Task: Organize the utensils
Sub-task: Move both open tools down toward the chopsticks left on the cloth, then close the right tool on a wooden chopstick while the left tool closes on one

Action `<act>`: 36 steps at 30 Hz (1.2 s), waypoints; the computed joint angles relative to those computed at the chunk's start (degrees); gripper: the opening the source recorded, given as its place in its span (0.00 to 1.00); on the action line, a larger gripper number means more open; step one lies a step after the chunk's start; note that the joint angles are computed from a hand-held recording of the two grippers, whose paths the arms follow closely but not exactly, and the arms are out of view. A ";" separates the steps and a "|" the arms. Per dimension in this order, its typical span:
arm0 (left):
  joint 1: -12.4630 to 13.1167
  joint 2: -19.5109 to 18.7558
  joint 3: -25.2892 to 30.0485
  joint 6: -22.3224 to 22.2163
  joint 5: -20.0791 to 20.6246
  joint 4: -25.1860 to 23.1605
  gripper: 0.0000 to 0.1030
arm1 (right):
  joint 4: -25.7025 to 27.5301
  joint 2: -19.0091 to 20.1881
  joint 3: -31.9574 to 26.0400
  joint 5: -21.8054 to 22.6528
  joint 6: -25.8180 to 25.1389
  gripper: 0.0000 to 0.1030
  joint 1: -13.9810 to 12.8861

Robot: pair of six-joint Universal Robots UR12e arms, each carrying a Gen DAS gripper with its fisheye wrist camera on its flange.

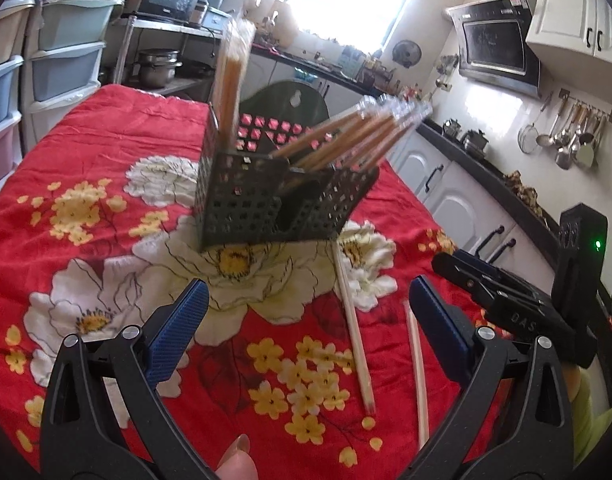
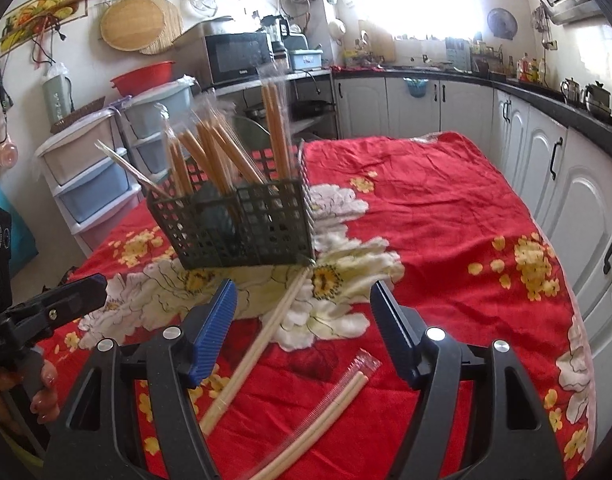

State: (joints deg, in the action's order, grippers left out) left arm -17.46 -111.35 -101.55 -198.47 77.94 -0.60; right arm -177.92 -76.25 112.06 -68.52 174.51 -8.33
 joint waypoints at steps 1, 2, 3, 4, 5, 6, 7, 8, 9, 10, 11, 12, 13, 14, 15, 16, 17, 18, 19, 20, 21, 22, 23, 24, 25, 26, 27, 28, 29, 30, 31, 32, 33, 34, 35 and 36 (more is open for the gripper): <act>-0.12 0.00 -0.03 0.42 0.03 -0.57 0.90 | 0.28 0.00 0.03 -0.12 -0.06 0.65 -0.05; -0.18 -0.02 -0.06 0.69 -0.16 -1.06 0.90 | 0.76 -0.01 0.12 -0.33 -0.11 0.65 -0.14; -0.20 -0.05 -0.11 0.91 -0.74 -1.65 0.90 | 0.99 0.00 0.17 -0.35 -0.13 0.65 -0.22; -0.20 -0.09 -0.13 1.12 -1.24 -2.06 0.90 | 1.50 -0.01 0.26 -0.46 -0.07 0.65 -0.34; -0.27 -0.10 -0.17 1.48 -1.64 -2.60 0.90 | 2.03 -0.02 0.29 -0.51 -0.05 0.65 -0.44; -0.39 -0.10 -0.18 1.74 -1.77 -3.05 0.90 | 2.50 -0.03 0.31 -0.54 -0.03 0.65 -0.50; -0.50 -0.12 -0.22 2.19 -2.13 -3.63 0.90 | 2.79 -0.05 0.39 -0.50 -0.07 0.65 -0.58; -0.62 -0.17 -0.24 2.55 -2.49 -4.11 0.90 | 3.15 -0.04 0.49 -0.57 -0.07 0.65 -0.66; -0.68 -0.22 -0.21 2.88 -2.91 -4.66 0.90 | 3.50 -0.03 0.58 -0.71 -0.13 0.65 -0.74; -0.77 -0.27 -0.22 3.29 -3.42 -5.25 0.90 | 4.04 -0.06 0.67 -0.84 -0.28 0.65 -0.81; -0.88 -0.32 -0.22 3.71 -3.76 -5.75 0.90 | 4.41 -0.07 0.71 -0.84 -0.42 0.65 -0.87; -0.99 -0.38 -0.17 4.14 -4.05 -6.33 0.90 | 4.90 -0.12 0.82 -1.03 -0.61 0.65 -0.90; -1.13 -0.44 -0.10 4.71 -4.37 -7.07 0.90 | 5.28 -0.17 0.93 -1.24 -0.77 0.65 -0.92; -1.23 -0.49 -0.05 5.04 -4.59 -7.52 0.90 | 5.54 -0.20 1.02 -1.34 -0.90 0.65 -0.95; -1.31 -0.54 -0.04 5.34 -4.90 -7.87 0.90 | 5.94 -0.26 1.17 -1.43 -1.12 0.65 -1.01; -1.37 -0.61 -0.02 5.72 -5.50 -8.34 0.90 | 6.37 -0.31 1.31 -1.42 -1.36 0.65 -1.09; -1.42 -0.71 0.07 6.05 -5.95 -8.85 0.90 | 6.65 -0.31 1.38 -1.40 -1.51 0.65 -1.14; -1.46 -0.76 0.11 6.36 -6.34 -9.29 0.89 | 7.14 -0.33 1.47 -1.52 -1.66 0.64 -1.19; -1.49 -0.84 0.18 6.82 -6.93 -9.85 0.89 | 7.46 -0.28 1.51 -1.56 -1.71 0.64 -1.25; -1.51 -0.91 0.23 7.05 -7.33 -10.15 0.87 | 7.96 -0.27 1.58 -1.34 -1.75 0.62 -1.39; -1.55 -0.98 0.26 7.06 -7.63 -10.35 0.81 | 8.67 -0.23 1.59 -0.97 -1.76 0.61 -1.57; -1.51 -1.11 0.34 7.06 -8.27 -10.71 0.76 | 9.15 -0.21 1.54 -0.86 -1.70 0.58 -1.64; -1.49 -1.22 0.45 7.05 -8.81 -11.22 0.73 | 9.87 -0.14 1.45 -0.65 -1.50 0.56 -1.78; -1.52 -1.26 0.54 7.07 -9.10 -11.62 0.67 | 10.55 -0.03 1.31 -0.33 -1.29 0.55 -1.92; -1.52 -1.37 0.65 7.29 -9.72 -12.24 0.63 | 11.53 0.10 1.08 -0.14 -0.89 0.53 -2.06; -1.59 -1.43 0.68 7.43 -10.07 -12.48 0.61 | 12.01 0.19 0.95 -0.11 -0.65 0.51 -2.11; -1.66 -1.51 0.74 7.78 -10.52 -12.85 0.57 | 12.54 0.30 0.80 0.13 -0.39 0.48 -2.19; -1.76 -1.57 0.78 8.05 -10.75 -13.20 0.53 | 13.39 0.46 0.57 0.59 -0.05 0.47 -2.33; -1.87 -1.66 0.88 8.41 -11.00 -13.66 0.51 | 14.21 0.62 0.30 0.97 0.15 0.44 -2.39; -2.03 -1.76 1.02 8.90 -11.17 -14.22 0.47 | 14.91 0.77 0.04 1.25 0.26 0.43 -2.41; -2.16 -1.87 1.20 9.31 -11.15 -14.77 0.45 | 15.86 0.94 -0.31 1.40 0.34 0.40 -2.38; -2.35 -1.99 1.38 9.73 -10.97 -15.30 0.44 | 16.89 1.21 -0.72 1.35 0.49 0.37 -2.29; -2.50 -2.08 1.50 10.04 -10.75 -15.57 0.43 | 17.53 1.40 -1.00 1.10 0.65 0.36 -2.22; -2.75 -2.20 1.66 10.67 -10.12 -15.82 0.43 | 17.74 1.54 -1.16 1.12 0.75 0.36 -2.21; -2.97 -2.30 1.81 11.29 -9.45 -15.99 0.42 | 17.82 1.65 -1.31 0.97 0.82 0.34 -2.13; -3.07 -2.38 1.92 11.64 -9.13 -16.14 0.41 | 17.91 1.69 -1.42 0.57 0.74 0.32 -2.01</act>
